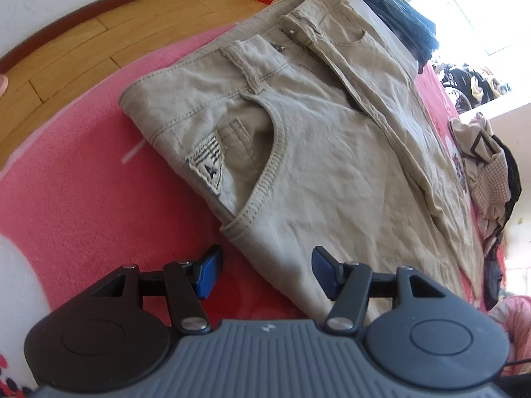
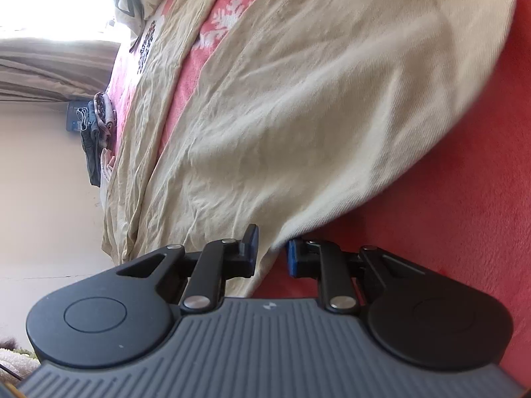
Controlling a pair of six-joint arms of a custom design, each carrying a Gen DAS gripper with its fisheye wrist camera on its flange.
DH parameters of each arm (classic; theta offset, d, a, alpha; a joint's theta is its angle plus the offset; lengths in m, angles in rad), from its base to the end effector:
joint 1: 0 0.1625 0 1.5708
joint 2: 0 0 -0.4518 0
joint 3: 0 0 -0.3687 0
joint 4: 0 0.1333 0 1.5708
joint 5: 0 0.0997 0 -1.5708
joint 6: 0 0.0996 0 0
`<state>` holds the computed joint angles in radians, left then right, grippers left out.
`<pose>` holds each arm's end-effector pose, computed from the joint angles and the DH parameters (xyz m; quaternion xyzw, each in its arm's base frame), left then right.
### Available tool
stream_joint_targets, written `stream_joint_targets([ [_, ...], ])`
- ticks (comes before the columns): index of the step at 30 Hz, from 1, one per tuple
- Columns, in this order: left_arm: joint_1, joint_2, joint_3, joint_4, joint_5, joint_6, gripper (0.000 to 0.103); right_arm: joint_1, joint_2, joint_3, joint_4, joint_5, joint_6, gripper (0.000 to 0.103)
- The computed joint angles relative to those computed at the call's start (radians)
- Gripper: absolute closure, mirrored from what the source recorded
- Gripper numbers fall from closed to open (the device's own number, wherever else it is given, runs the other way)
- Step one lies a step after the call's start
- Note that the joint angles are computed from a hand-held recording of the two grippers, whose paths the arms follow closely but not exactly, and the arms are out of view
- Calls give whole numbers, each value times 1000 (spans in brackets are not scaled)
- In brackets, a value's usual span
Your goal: Fold clothes
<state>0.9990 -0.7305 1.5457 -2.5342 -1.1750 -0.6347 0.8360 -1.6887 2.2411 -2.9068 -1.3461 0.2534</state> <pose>-0.2352 -0.6828 0.1194 -0.0453 0.9769 -0.1710 0.1203 -0.1527 -0.4009 0.4193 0.3978 0.8289 -0.3932 0.0102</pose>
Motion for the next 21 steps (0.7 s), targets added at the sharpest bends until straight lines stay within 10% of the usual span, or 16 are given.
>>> stream_joint_targets([
  [15, 19, 43, -11, -150, 11, -39, 41, -7, 4, -1, 3, 8, 20, 87],
  [21, -16, 48, -30, -94, 115, 25, 86, -15, 12, 32, -95, 35, 43, 90],
])
